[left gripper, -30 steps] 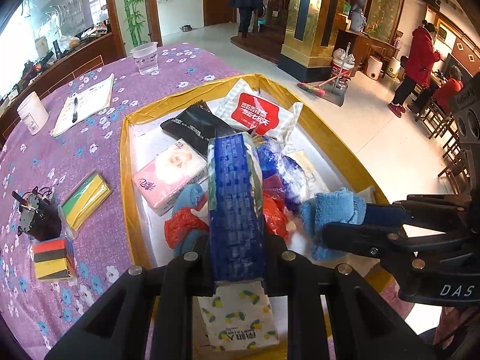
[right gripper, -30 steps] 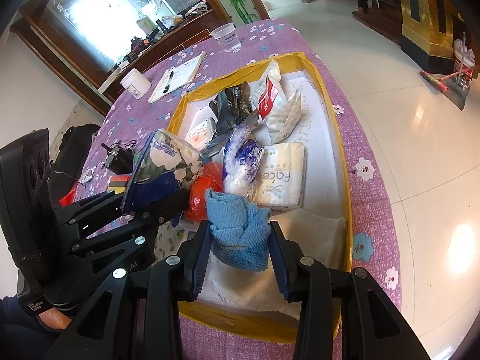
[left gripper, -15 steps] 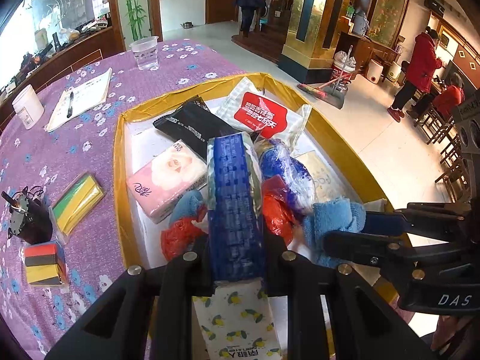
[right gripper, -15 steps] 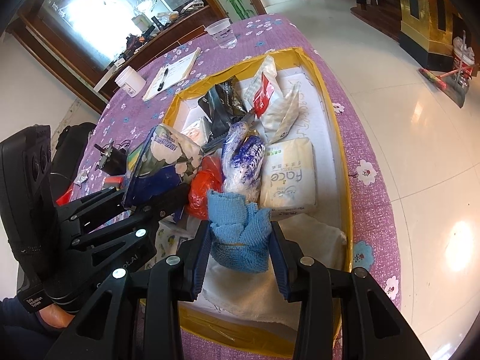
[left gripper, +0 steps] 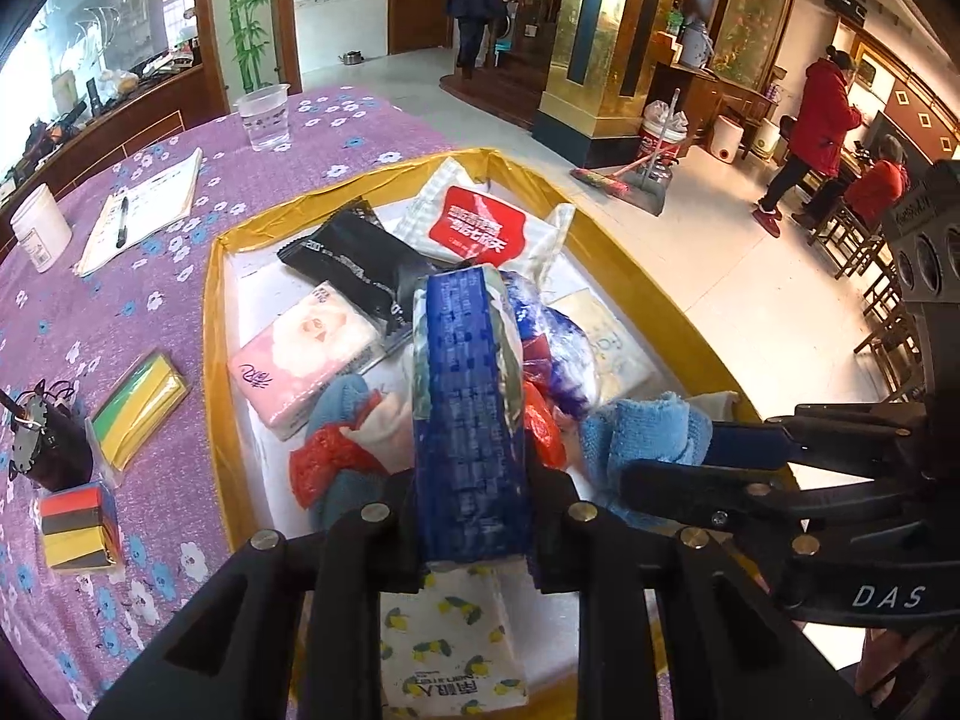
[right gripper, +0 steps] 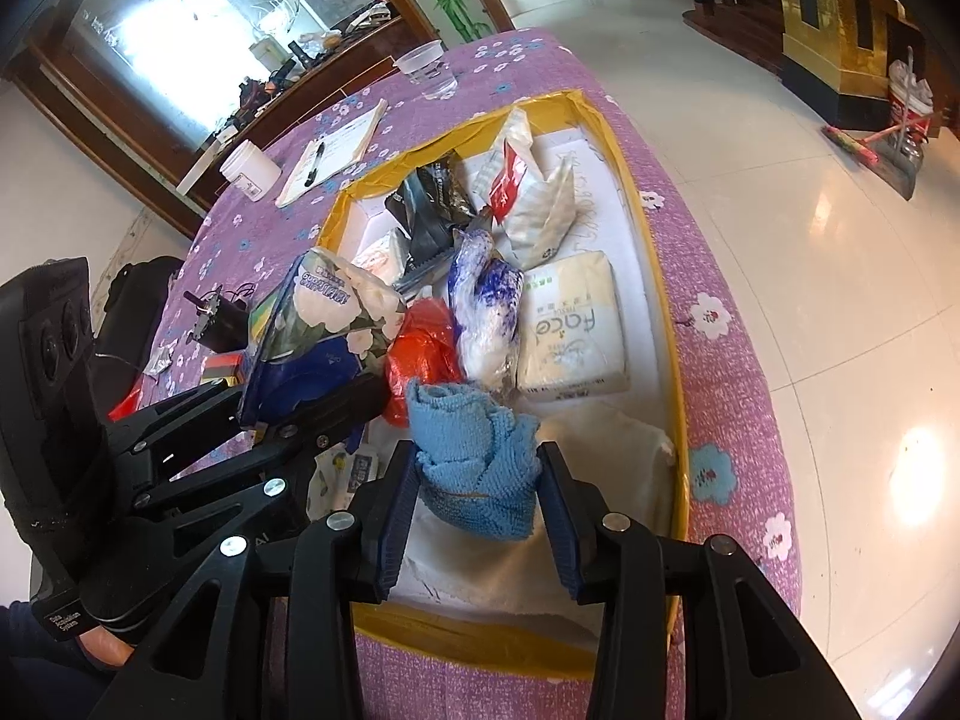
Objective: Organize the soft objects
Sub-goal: 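Lower the box and towel into the tray and open both tools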
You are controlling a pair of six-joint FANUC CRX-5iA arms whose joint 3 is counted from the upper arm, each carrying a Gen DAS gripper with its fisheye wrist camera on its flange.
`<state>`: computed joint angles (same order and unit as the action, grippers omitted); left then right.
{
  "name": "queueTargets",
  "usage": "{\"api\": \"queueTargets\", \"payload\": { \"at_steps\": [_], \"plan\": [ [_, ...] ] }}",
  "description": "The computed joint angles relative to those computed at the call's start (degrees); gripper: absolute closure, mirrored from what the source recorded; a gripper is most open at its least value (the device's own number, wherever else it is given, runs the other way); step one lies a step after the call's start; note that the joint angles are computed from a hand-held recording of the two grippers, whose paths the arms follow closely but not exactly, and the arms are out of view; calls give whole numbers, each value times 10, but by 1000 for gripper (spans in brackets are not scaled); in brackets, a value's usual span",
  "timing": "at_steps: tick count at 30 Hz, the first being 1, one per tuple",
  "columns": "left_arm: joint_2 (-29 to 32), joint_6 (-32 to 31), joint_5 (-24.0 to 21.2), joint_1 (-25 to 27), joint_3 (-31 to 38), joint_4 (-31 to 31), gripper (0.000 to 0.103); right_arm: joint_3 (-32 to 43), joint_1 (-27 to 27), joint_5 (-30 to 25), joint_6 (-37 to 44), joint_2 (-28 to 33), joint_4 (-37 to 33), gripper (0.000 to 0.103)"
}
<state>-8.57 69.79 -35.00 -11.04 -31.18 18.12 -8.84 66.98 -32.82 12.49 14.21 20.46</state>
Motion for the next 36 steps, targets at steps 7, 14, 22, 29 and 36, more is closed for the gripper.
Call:
{"api": "queueTargets", "payload": {
  "at_steps": [7, 14, 22, 29, 36],
  "plan": [
    [-13, -20, 4, -2, -12, 18, 57, -29, 9, 5, -59, -18, 40, 57],
    [-30, -34, 6, 7, -26, 38, 46, -53, 18, 6, -120, -33, 82, 55],
    [-59, -55, 11, 22, -46, 64, 32, -70, 28, 0, -178, -44, 121, 47],
    [-75, -62, 4, 38, -59, 86, 30, -86, 39, -9, -227, -56, 159, 44],
    [-91, -56, 0, 53, -68, 92, 26, -100, 45, -10, -258, -66, 184, 43]
  ]
}}
